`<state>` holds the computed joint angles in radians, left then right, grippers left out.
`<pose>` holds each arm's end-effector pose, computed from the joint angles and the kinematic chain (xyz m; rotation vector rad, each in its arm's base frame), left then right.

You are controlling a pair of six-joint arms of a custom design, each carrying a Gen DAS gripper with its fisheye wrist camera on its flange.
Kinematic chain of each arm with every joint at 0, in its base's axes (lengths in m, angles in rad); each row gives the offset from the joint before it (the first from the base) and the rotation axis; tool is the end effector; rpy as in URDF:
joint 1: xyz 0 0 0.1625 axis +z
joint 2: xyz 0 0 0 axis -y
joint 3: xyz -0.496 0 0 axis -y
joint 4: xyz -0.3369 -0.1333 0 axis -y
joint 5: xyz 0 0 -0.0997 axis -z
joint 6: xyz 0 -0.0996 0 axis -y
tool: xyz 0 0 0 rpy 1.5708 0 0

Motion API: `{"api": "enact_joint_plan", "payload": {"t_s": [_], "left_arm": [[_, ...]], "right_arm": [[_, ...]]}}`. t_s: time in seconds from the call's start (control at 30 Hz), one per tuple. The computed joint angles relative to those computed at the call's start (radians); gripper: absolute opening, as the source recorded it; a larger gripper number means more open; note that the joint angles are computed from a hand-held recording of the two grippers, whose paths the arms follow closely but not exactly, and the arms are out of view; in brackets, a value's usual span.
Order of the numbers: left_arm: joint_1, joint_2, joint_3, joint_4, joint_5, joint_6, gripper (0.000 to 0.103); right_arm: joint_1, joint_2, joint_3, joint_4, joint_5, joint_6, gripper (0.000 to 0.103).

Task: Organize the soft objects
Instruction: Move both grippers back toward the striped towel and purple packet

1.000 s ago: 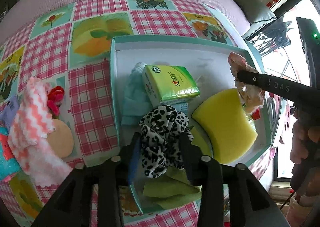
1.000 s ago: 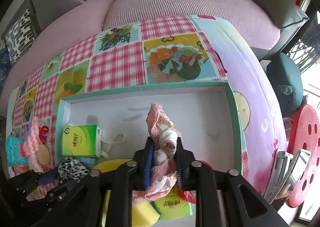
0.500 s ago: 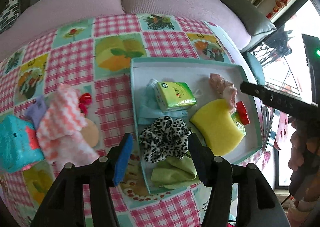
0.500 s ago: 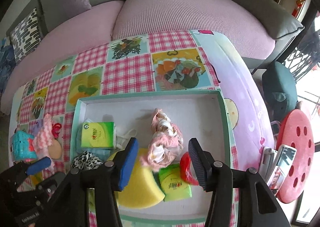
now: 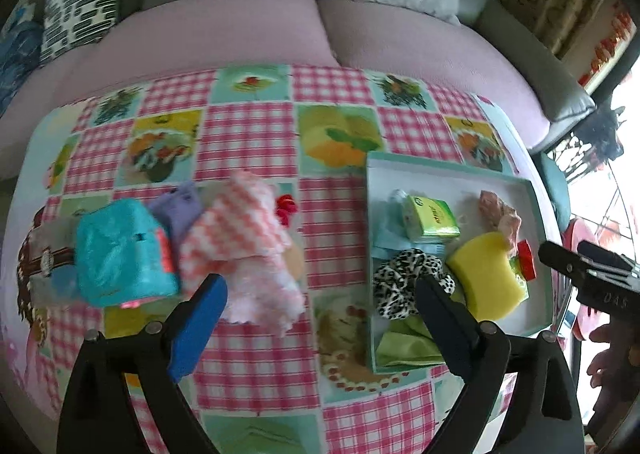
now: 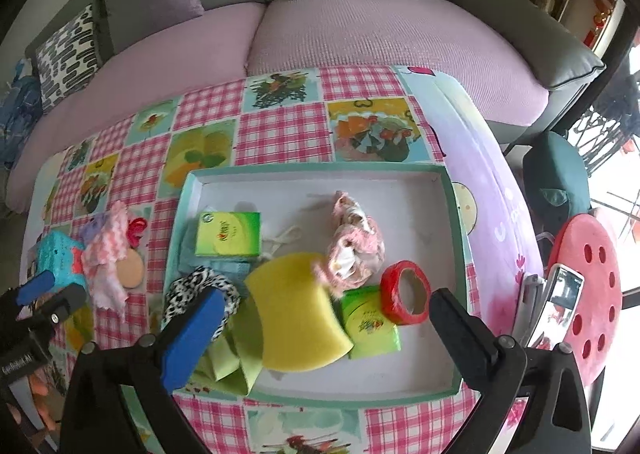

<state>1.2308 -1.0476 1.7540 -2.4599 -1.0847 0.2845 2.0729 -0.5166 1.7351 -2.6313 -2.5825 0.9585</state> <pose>-0.0366 -0.6427 0.3050 0.7566 2.5397 -0.2608 0.3497 -0.5354 0.0234 -0.4037 -2.1648 0.6832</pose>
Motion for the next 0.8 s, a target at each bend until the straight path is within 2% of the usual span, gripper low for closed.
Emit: {"api": "enact_joint_plan", "payload": {"t_s": [0.4, 0.8], "left_arm": [[0.042, -0.059, -0.034, 0.049, -0.016, -0.004, 0.095], [0.098, -0.081, -0.125, 0.099, -0.053, -0.006, 0.095]], "right_arm": [[0.062, 0.057, -0.103, 0.110, 0.005, -0.010, 0.103], [0.090, 0.155, -0.240, 0.076, 0.039, -0.135, 0.103]]}}
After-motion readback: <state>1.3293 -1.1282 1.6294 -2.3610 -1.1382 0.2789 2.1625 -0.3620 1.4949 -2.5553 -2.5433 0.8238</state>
